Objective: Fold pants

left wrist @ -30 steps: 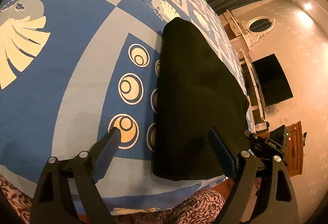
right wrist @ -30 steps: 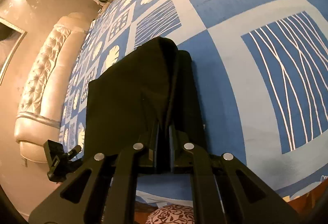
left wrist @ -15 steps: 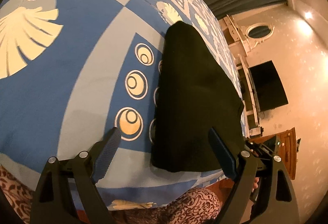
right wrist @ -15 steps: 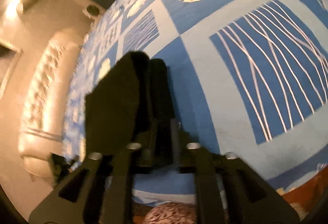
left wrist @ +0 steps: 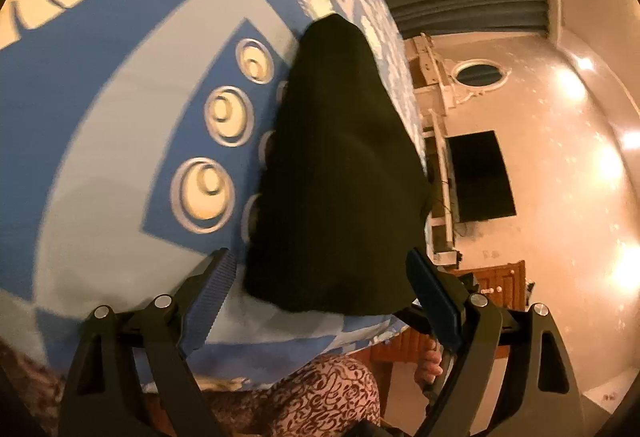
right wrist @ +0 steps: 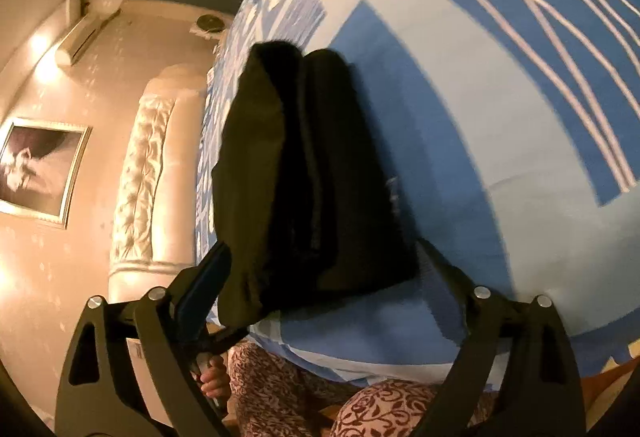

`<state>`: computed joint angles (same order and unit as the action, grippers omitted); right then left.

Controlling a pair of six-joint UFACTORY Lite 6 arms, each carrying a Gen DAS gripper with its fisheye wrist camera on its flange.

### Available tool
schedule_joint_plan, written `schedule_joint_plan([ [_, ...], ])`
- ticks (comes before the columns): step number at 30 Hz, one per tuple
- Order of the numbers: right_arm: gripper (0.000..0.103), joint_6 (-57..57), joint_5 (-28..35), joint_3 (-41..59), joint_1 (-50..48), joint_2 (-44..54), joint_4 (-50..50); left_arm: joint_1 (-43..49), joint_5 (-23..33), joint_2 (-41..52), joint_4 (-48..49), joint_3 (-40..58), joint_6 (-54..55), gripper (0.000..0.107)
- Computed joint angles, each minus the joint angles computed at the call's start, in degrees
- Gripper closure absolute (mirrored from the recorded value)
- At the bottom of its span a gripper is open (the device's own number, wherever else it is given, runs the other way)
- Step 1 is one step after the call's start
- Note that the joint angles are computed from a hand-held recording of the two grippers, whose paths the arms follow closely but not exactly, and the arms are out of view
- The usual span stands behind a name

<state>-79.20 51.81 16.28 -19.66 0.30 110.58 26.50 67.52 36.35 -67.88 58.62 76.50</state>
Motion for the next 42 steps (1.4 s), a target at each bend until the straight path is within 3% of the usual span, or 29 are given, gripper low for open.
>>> schedule_joint_plan([
  [6, 0.016, -2.0, -0.9, -2.3, 1.0, -2.7, 1.1, -2.6, -3.1, -1.9, -5.6, -3.6, 3.0, 0.022],
  [8, 0.038, -0.2, -5.4, -1.3, 4.0, -3.8, 0.7, -3.8, -4.5, -3.2, -5.0, -4.1, 2.8, 0.023],
  [9, 0.042, -0.4, -7.0, -1.2, 4.9, -4.0, 0.8, -4.1, -5.3, -3.6, -4.5, -3.9, 2.3, 0.026],
  [11, 0.052, -1.8, -5.9, -1.9, 3.3, -3.7, 0.2, -5.0, -8.3, -4.4, -4.1, -4.4, 1.8, 0.049],
  [16, 0.062, -3.9, -4.2, -2.2, 2.4, -2.9, -0.1, -5.4, -9.8, -4.2, -4.6, -4.9, 4.3, 0.066],
  [23, 0.064, -4.9, -5.0, -2.3, 2.9, -3.6, -0.3, -5.3, -8.9, -3.1, -3.9, -3.7, 5.5, 0.070],
  [36, 0.063, -5.3, -8.0, -2.6, 4.8, -6.2, 0.2, -3.7, -6.4, -1.3, -2.3, -1.7, 6.6, 0.067],
  [40, 0.055, -5.7, -8.2, -2.8, 4.6, -6.1, 0.6, -2.3, -3.5, 0.1, -0.9, 0.0, 6.4, 0.061],
  [42, 0.046, -5.6, -7.3, -2.7, 3.7, -6.1, -0.8, -1.8, -2.9, -1.1, -0.4, -0.5, 7.7, 0.051],
])
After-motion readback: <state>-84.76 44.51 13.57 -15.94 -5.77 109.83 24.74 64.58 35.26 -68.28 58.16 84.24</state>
